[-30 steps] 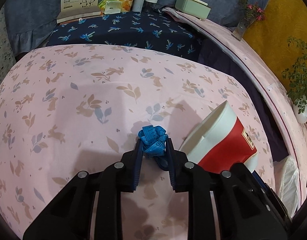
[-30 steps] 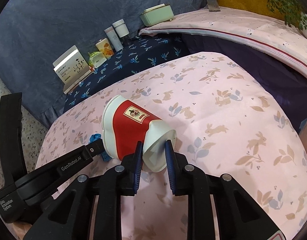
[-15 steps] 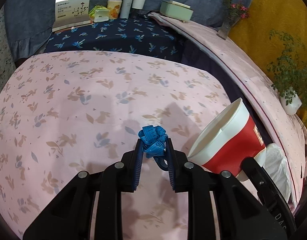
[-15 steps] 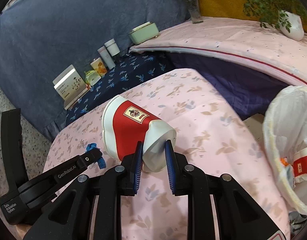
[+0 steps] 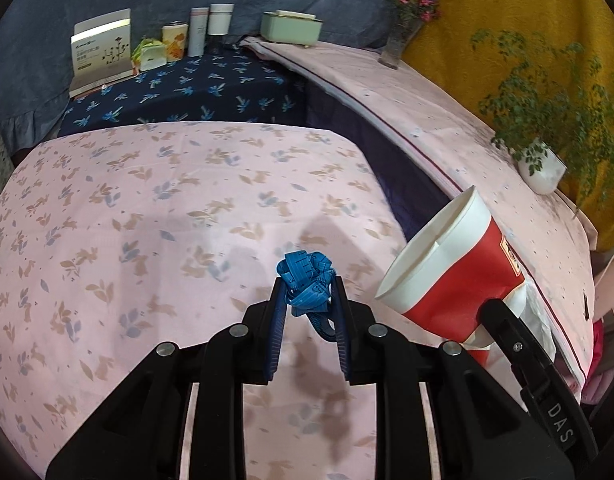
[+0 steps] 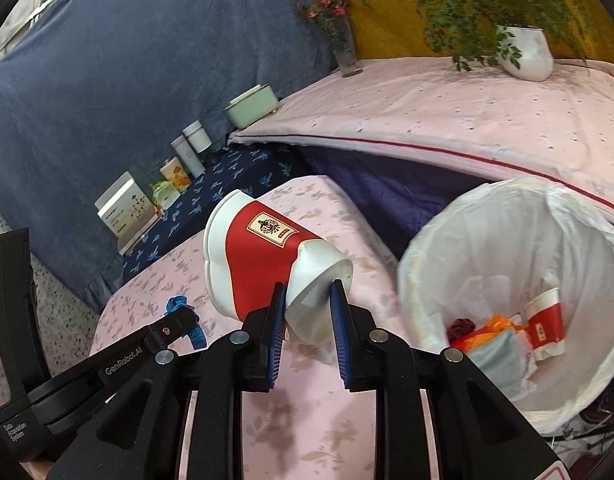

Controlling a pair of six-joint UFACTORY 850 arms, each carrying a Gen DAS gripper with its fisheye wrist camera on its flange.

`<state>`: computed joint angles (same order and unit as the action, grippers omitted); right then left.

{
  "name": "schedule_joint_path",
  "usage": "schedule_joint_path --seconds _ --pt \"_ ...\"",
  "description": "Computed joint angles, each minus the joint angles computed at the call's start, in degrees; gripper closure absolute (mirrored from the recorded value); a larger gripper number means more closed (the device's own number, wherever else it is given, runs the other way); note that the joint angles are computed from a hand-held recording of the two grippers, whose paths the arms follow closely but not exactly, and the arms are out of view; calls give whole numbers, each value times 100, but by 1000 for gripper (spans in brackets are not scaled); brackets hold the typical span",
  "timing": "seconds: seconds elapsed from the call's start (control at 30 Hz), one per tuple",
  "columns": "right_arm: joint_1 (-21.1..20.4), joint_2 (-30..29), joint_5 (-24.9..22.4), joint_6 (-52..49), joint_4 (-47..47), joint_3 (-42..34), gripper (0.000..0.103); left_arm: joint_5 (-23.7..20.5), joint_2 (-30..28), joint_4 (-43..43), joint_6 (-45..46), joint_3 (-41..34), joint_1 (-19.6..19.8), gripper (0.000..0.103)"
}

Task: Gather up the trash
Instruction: 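Carry the blue item and red-and-white cup over the bin and open both tools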

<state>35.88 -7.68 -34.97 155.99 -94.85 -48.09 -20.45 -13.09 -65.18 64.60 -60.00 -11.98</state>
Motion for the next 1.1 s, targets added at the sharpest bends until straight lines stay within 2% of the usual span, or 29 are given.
schedule_joint_path --seconds 0.43,1.1 --pt "93 1145 -598 130 468 1075 82 172 523 52 33 400 -814 81" --pt "120 2337 -1201 255 1072 2132 81 211 730 547 -289 523 -1730 81"
